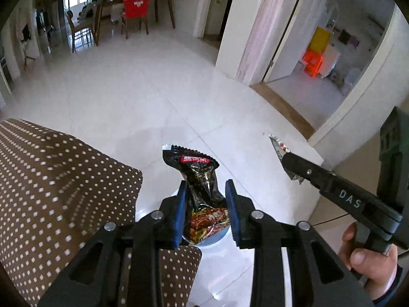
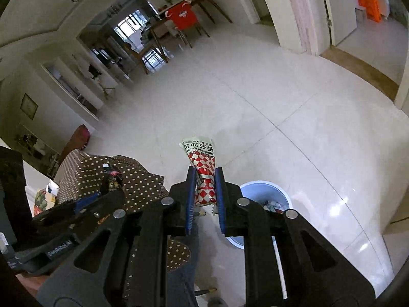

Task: Collect trash
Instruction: 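Carry both wrappers to the blue wastebasket and open both grippers over it, then move both open tools back over the table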

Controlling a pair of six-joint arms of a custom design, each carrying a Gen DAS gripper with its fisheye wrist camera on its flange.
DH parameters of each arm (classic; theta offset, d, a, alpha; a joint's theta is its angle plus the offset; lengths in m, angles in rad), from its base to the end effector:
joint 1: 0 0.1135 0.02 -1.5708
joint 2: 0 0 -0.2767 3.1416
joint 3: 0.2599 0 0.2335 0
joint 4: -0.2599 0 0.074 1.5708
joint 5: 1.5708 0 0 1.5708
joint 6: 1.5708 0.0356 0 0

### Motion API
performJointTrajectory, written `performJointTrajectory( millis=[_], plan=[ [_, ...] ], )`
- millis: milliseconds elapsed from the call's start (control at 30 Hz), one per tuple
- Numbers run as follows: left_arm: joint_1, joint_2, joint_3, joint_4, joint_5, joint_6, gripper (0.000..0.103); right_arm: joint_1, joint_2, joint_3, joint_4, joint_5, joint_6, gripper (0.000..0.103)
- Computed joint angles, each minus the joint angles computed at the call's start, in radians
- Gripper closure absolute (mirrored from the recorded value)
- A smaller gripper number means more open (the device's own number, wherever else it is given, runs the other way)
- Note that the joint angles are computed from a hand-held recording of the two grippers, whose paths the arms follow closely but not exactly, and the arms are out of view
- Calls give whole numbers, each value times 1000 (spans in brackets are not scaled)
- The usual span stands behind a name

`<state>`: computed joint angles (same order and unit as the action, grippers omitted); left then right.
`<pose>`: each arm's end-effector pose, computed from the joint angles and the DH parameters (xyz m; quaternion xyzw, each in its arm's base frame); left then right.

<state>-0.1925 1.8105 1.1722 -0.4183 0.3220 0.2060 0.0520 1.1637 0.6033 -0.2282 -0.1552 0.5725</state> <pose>0.3470 -0.0791 0.2022 0.2289 0.9277 -0.1533 0.2520 0.2099 0.0164 0.2210 0.2086 0.8983 0.1850 0.3397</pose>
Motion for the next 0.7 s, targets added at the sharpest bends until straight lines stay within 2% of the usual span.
performJointTrajectory(
  millis=[167,233,267,333,367,400,433,533,667,700],
  plan=[
    [-43,105,96,-43,-17,-16,74,-51,112,-6,74,-45,-17,87],
    [-59,150,141,-59,-26,-38,70,-51,158,-5,100,-57,-11,86],
    [-60,191,195,-85,-33,-47,63,-54,184,-2,109,-64,-9,85],
    [-63,225,230,-108,-51,-65,22,-64,224,-11,130,-71,5,81],
    [-61,227,233,-99,-59,-80,20,-71,235,-11,135,-77,10,64],
    [-57,228,232,-92,-60,-81,20,-73,235,-17,144,-66,19,36],
    [-55,231,239,-99,-60,-81,20,-75,230,-23,148,-57,21,32],
    [-42,234,260,-107,-61,-93,19,-87,221,-29,148,-69,29,31],
    [-15,186,218,-84,-50,-95,17,-73,186,-20,107,-25,42,7],
    [-12,175,210,-80,-49,-94,17,-65,175,-17,91,-10,50,6]
  ],
)
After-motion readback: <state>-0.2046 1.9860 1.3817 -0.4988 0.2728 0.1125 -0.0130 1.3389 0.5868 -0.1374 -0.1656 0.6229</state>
